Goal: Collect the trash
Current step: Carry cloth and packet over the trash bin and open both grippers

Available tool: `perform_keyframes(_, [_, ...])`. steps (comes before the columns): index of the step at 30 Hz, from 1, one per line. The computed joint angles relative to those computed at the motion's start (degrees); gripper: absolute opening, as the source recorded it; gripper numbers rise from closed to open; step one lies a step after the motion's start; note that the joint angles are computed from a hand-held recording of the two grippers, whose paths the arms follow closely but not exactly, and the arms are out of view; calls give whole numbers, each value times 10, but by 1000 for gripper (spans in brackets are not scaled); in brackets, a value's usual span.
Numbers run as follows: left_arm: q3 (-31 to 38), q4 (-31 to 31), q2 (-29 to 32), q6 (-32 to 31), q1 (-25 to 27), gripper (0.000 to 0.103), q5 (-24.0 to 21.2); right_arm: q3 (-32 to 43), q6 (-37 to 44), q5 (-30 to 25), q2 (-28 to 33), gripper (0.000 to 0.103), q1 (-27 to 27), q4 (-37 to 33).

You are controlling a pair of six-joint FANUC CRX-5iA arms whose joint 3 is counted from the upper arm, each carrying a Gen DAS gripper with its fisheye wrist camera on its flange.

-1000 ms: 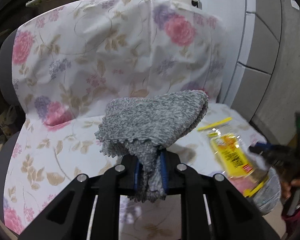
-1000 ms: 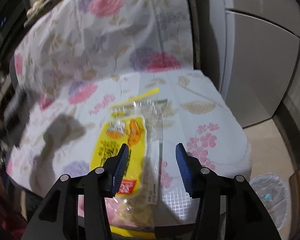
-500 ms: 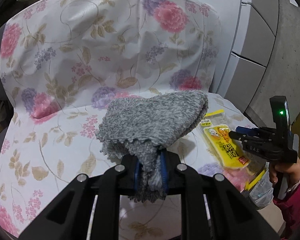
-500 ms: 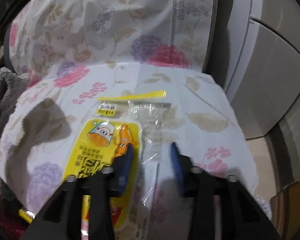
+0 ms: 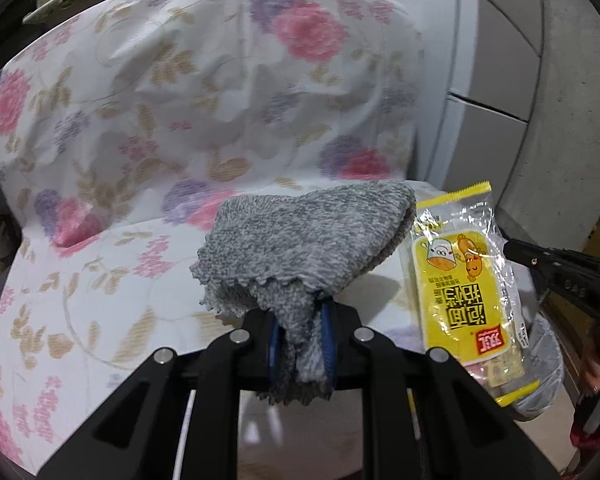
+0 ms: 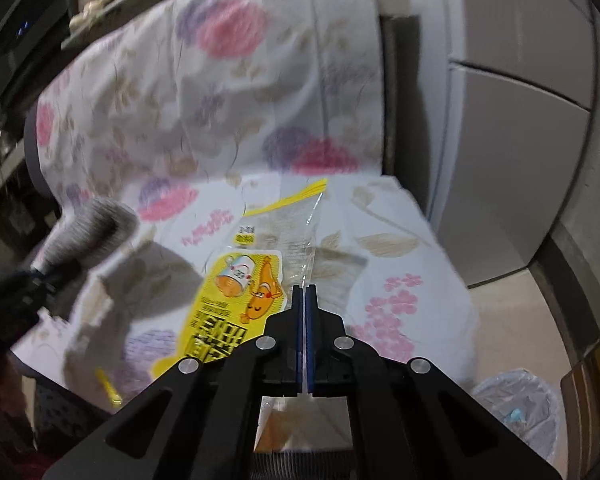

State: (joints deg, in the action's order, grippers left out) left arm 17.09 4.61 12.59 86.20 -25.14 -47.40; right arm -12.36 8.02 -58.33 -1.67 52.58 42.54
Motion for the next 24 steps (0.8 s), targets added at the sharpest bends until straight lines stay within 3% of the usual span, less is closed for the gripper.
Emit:
perform_keyframes(10, [-16, 119, 15, -98, -58, 15, 64, -69, -133, -152, -107, 0, 69, 102])
perform_keyframes(16, [-1, 196, 40, -182, -110, 15, 71, -108, -216, -330, -171, 0, 159, 125])
perform_keyframes(20, [-12, 251, 51, -251, -147, 16, 88, -123, -270, -440, -197, 0, 222, 107])
perform_keyframes(24, [-13, 293, 74, -298, -174, 16, 75, -140, -342, -532, -218, 0, 287, 66])
